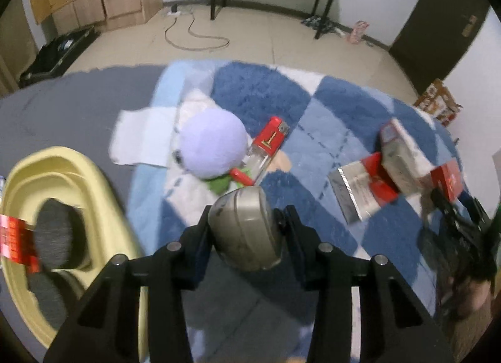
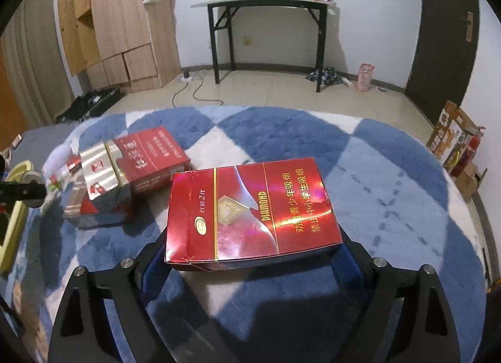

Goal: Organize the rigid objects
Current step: 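Carry the silver ball with the left tool while the right tool carries a red box to the basin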

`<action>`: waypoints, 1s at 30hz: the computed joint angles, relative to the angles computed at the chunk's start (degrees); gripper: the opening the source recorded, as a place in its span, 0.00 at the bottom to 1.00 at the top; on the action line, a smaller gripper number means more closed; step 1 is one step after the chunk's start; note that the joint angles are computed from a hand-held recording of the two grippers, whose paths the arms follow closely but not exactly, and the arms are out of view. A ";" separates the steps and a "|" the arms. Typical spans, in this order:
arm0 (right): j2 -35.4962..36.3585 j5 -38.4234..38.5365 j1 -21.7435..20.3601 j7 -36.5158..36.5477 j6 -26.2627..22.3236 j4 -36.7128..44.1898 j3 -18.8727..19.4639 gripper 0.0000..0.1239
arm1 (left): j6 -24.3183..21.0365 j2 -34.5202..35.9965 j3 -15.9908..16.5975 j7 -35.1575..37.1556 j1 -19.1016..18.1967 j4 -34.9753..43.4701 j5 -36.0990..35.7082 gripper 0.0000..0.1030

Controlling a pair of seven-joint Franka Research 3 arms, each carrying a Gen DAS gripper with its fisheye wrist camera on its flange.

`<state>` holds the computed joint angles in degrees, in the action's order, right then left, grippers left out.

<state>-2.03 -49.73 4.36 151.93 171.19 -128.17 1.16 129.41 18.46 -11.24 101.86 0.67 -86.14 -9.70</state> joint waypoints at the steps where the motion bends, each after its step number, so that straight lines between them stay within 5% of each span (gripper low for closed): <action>1: -1.25 -0.17 -0.09 0.51 0.07 -0.83 -0.07 0.73 | -0.29 -1.53 -0.09 1.59 0.85 -0.77 -0.78 0.44; 6: -8.15 -2.01 -2.56 1.49 0.63 -3.71 3.84 0.73 | -0.57 -7.36 2.38 7.09 5.41 -1.98 -5.88 0.44; 11: -8.17 11.24 5.32 -17.48 1.10 -0.85 6.26 0.73 | 0.70 -11.57 6.71 9.14 8.97 -5.68 -4.43 0.44; 16: -0.26 34.24 15.78 -38.15 1.06 7.35 7.78 0.73 | 1.20 -12.32 9.92 10.02 12.26 -10.56 -1.44 0.44; 21: 10.88 39.51 21.76 -46.83 -5.02 19.28 9.90 0.73 | -2.89 -7.55 10.23 8.76 14.59 -9.01 0.33 0.44; 30: 28.49 43.89 28.26 -54.42 -16.68 46.39 5.59 0.73 | -6.08 -4.14 8.49 10.19 16.17 -7.56 -0.17 0.44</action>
